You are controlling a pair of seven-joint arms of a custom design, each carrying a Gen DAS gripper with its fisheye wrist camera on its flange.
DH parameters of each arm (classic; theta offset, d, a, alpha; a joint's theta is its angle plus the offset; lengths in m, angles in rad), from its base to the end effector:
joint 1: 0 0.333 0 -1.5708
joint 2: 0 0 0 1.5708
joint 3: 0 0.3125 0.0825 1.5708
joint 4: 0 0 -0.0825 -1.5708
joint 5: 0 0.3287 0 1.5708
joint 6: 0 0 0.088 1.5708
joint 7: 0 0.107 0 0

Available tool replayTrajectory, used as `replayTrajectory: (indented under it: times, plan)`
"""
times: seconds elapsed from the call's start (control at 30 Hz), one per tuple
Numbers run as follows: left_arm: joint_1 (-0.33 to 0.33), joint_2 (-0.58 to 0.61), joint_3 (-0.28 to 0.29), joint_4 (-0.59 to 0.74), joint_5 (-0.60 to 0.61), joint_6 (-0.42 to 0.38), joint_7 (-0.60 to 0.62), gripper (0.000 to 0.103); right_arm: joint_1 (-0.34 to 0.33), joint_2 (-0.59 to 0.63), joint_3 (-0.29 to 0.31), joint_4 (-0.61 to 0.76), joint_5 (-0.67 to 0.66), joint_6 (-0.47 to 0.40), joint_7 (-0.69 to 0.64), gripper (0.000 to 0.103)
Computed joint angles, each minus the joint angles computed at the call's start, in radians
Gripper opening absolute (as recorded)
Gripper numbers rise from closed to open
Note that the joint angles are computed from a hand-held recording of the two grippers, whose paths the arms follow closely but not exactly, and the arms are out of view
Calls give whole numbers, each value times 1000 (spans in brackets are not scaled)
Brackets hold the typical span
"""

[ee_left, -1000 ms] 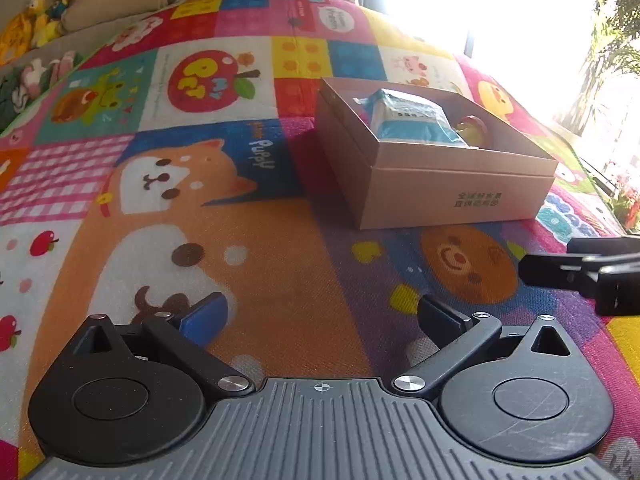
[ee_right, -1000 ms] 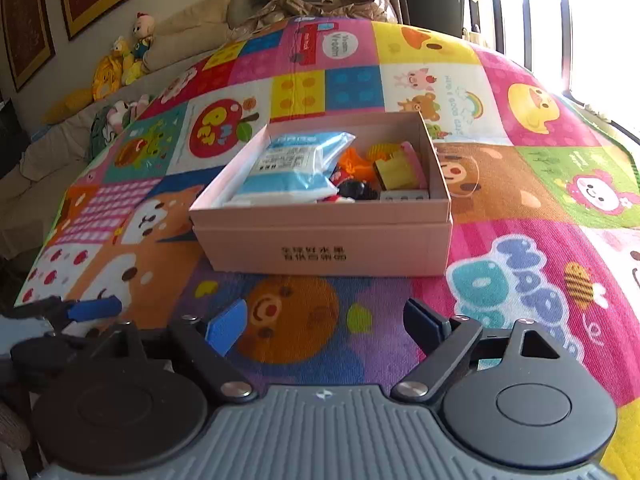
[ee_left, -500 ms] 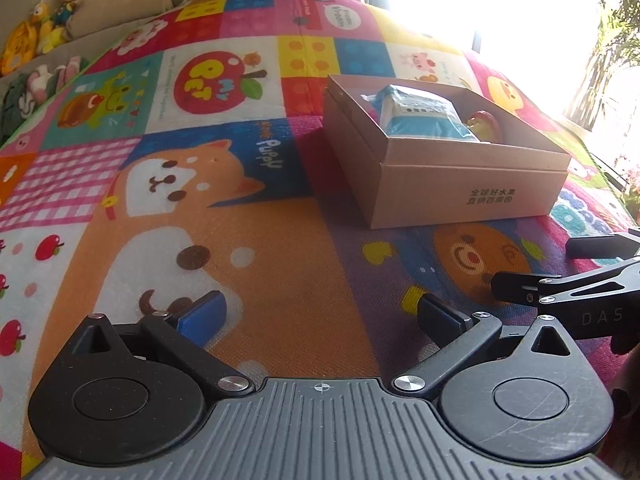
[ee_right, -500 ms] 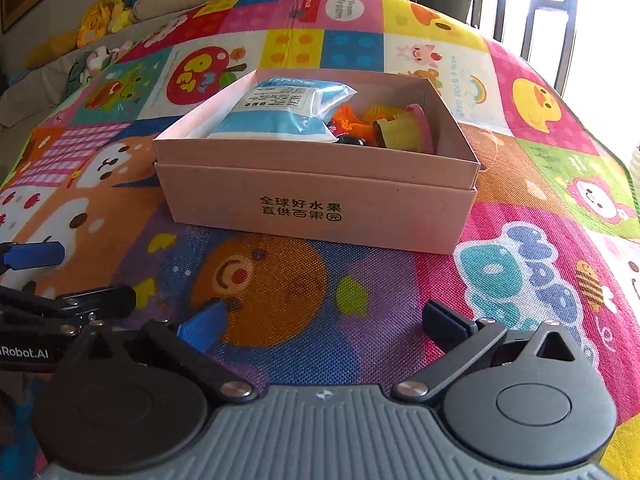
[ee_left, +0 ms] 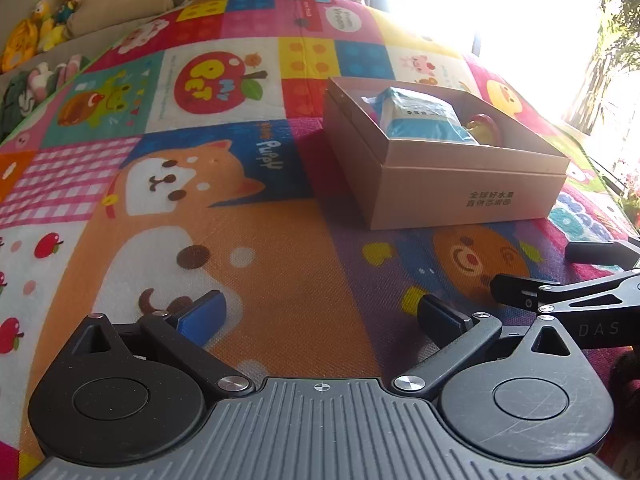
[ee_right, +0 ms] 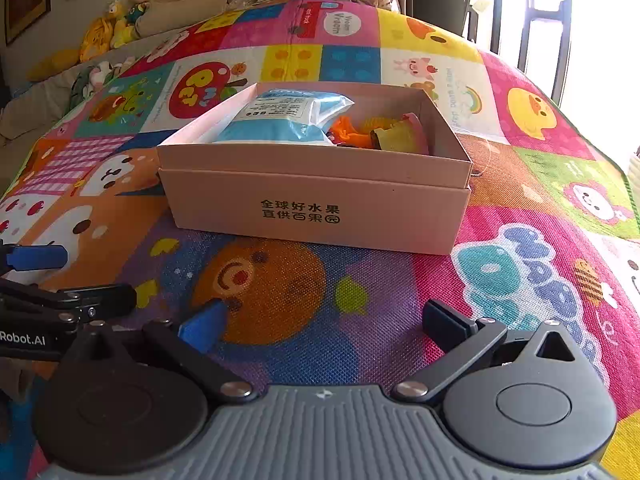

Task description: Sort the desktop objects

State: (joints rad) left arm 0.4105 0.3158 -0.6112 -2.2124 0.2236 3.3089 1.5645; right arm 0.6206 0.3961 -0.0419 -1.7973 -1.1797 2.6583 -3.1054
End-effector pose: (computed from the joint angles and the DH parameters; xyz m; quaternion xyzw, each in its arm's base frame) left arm 0.5543 -0.1105 0.4014 -0.5297 0.7400 -0.3504 0.2215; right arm 0.5100 0.3679 0.3942 -0.6228 0.6623 -0.2967 0.2923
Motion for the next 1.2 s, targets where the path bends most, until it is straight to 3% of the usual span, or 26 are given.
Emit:
replayTrajectory:
  times: [0.27, 0.4, 1.2]
  plan:
    - [9, 1, -8, -1, 5, 1, -2, 103, 5, 6, -3, 8, -11, -11, 17, 103]
    - [39, 10, -39, -1, 12, 5, -9, 103, 5, 6, -3, 8, -12, -11, 17, 103]
    - [33, 11, -29, 1, 35, 6, -31, 103, 5, 9, -3, 11, -11, -12, 15, 103]
